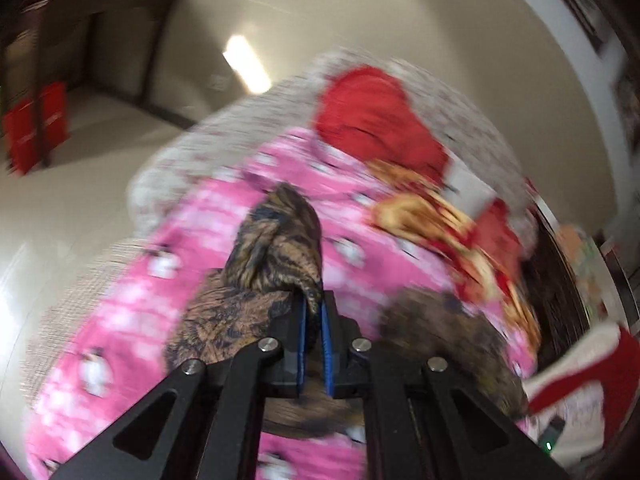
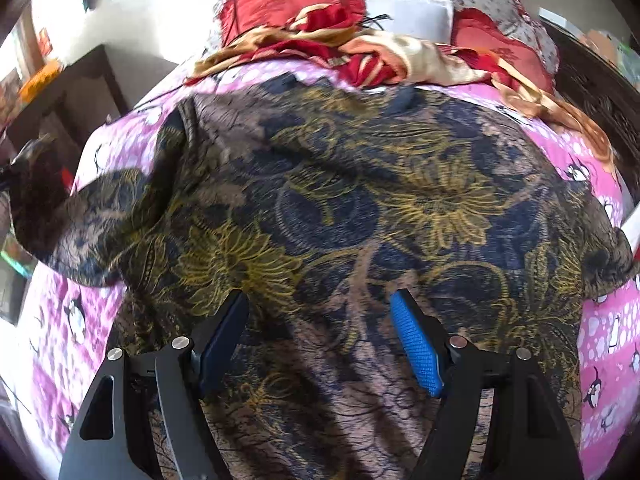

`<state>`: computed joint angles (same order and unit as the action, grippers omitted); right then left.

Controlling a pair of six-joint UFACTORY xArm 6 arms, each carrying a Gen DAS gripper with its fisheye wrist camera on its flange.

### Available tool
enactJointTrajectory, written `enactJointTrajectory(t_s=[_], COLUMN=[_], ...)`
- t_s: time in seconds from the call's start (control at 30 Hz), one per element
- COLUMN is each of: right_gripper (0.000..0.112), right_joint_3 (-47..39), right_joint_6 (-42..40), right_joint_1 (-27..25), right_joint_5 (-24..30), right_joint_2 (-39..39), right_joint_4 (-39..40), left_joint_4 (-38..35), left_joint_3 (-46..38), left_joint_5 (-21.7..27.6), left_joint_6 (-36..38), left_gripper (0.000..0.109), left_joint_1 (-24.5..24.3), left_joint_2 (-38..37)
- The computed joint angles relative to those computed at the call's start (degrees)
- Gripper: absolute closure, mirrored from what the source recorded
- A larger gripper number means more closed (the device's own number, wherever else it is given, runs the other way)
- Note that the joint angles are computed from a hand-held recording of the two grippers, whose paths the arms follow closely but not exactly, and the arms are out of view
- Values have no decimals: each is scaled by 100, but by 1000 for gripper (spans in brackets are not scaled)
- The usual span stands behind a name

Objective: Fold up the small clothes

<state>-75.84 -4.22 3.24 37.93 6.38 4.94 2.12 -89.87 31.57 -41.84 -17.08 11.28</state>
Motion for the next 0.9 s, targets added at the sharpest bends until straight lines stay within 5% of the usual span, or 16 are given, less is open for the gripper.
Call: enactJointTrajectory(t_s=[0.33, 0.53, 0.6, 0.63, 0.77, 0.9], right_gripper=[34, 34, 34, 35, 34, 35], right_joint_3=[199, 220, 168, 143, 26, -187], right_joint_6=[-109, -188, -257, -345, -718, -1451], right_joint_1=[-562, -920, -1029, -1075, -1157, -1154], right_joint_5=[-127, -96, -35, -6, 106, 355], right_joint_2=[-182, -148, -95, -74, 20, 159], right_joint_4=[95, 93, 117, 190, 572, 1618], left_joint_4=[-359, -301, -290, -491, -1148, -282], left_joint_3=[-2300, -3373, -3611, -3604, -2520, -1258], left_joint_5=[672, 1218, 1464, 1495, 959, 580], left_joint_6=[733, 1139, 1288, 1447, 1976, 1797], left_gripper=[102, 101, 91, 78, 50, 36], left_joint_1=[-1569, -2109, -2163, -2180, -2126, -2056], left_joint_2=[1866, 2928, 3127, 3136, 2412, 1395])
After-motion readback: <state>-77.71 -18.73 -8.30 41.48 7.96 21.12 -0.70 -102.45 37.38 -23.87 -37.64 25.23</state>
